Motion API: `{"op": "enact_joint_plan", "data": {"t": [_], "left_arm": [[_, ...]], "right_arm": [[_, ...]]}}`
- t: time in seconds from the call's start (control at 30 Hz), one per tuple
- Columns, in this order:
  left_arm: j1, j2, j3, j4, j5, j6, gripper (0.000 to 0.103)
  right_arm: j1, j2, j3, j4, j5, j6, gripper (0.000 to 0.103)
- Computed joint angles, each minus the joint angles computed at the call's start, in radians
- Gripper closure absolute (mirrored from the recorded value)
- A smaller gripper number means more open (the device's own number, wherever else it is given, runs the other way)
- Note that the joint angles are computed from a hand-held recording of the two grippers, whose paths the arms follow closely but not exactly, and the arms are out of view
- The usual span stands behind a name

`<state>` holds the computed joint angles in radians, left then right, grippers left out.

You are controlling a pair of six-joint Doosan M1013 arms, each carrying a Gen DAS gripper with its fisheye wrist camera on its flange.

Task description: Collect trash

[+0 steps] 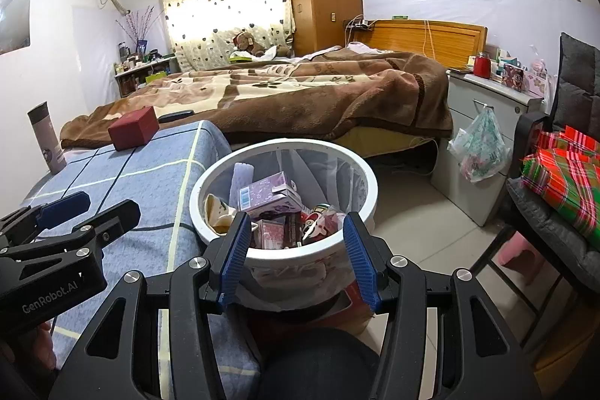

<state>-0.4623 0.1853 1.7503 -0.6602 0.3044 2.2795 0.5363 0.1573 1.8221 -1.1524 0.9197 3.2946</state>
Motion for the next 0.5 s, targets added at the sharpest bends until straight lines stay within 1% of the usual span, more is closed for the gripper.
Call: {"op": "enact_joint_plan", "data": {"t": [0.37,0.5], "left_arm": [[-0.002,-0.003,-0.003,0.057,0.000,-0.057,0.027],[-0.003,-0.003,-0.003,0.057,-0.005,-0.057,0.027]], "right_arm": [[0.000,-0.002,0.003,-0.004,-0.003,0.006,0.050],[0.000,-0.003,0.003,-0.007,-0.003,0.006,0.050]]}}
